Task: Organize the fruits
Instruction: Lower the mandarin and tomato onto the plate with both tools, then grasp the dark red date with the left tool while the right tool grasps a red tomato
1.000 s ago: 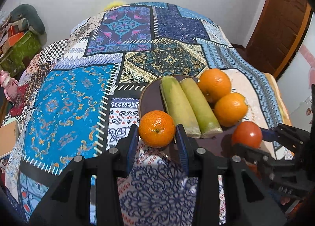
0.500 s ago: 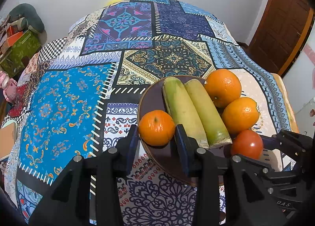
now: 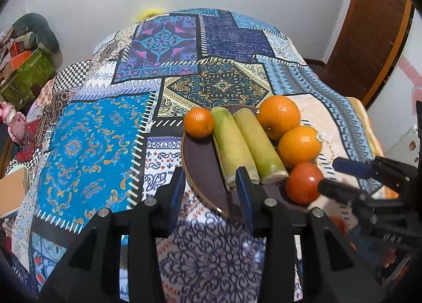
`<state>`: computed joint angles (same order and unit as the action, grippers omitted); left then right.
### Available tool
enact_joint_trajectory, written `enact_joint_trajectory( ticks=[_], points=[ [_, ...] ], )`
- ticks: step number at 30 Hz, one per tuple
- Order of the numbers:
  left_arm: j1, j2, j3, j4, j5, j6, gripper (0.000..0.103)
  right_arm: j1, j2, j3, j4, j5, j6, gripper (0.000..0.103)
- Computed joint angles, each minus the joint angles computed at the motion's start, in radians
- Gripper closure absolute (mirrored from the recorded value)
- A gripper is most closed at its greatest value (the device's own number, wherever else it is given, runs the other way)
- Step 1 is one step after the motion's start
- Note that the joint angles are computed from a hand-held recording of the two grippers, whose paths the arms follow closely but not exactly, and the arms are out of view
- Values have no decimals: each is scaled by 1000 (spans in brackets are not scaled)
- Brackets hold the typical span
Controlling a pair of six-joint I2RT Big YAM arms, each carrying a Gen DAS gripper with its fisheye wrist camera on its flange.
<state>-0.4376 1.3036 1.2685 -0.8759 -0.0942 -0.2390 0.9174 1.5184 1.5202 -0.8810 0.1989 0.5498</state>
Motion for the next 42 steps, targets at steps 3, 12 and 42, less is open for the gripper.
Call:
enact_joint_trajectory(
  ticks=[3, 12, 42],
  points=[
    [-11, -44, -16, -12, -6, -4, 62, 11, -30, -14, -10, 29, 15, 57],
    [-62, -175, -78, -51, -31, -27, 51, 55, -109, -63, -40, 98, 65, 54],
    [-176, -103, -170, -46, 46, -69, 69, 78, -90, -168, 22, -14, 92, 50]
  ],
)
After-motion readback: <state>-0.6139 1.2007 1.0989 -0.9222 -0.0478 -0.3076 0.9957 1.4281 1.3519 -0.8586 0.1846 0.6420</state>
